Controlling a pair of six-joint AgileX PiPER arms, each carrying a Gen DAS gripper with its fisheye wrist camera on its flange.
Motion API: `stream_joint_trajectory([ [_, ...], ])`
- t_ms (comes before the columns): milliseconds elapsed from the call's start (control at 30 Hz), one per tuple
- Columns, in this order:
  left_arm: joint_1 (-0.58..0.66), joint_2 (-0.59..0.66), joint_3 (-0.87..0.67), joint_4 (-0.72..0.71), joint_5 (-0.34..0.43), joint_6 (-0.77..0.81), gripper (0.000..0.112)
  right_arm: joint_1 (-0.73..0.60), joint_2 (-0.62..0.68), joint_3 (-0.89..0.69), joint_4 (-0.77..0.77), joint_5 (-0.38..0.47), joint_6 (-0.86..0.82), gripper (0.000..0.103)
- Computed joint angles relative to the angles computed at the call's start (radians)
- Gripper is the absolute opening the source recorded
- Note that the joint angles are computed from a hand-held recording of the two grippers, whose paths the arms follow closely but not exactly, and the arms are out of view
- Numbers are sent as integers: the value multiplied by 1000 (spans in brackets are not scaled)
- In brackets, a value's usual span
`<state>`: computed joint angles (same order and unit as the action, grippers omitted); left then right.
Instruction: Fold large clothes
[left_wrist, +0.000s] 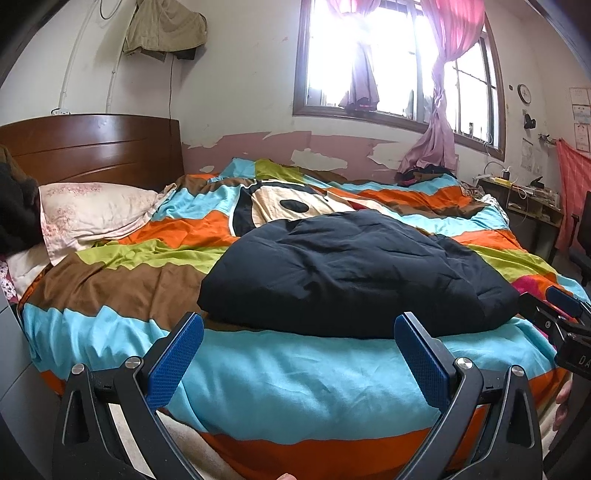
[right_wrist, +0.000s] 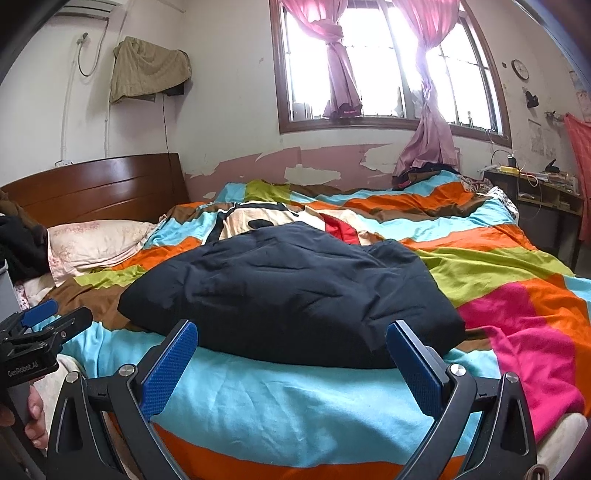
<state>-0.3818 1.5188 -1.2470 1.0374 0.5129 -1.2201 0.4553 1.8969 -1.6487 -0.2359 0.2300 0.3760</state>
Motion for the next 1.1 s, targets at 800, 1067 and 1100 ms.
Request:
stream_joint_trajectory([
  [800, 3, 26, 3, -67, 3, 51, 101, 5, 2, 31, -26, 12, 40, 103],
  [1067, 5, 26, 4, -68, 0, 53, 101, 7, 3, 32, -36, 9, 51, 103],
  [1100, 4, 26, 4, -68, 1, 53, 101, 7, 3, 30, -37, 12, 52, 103],
])
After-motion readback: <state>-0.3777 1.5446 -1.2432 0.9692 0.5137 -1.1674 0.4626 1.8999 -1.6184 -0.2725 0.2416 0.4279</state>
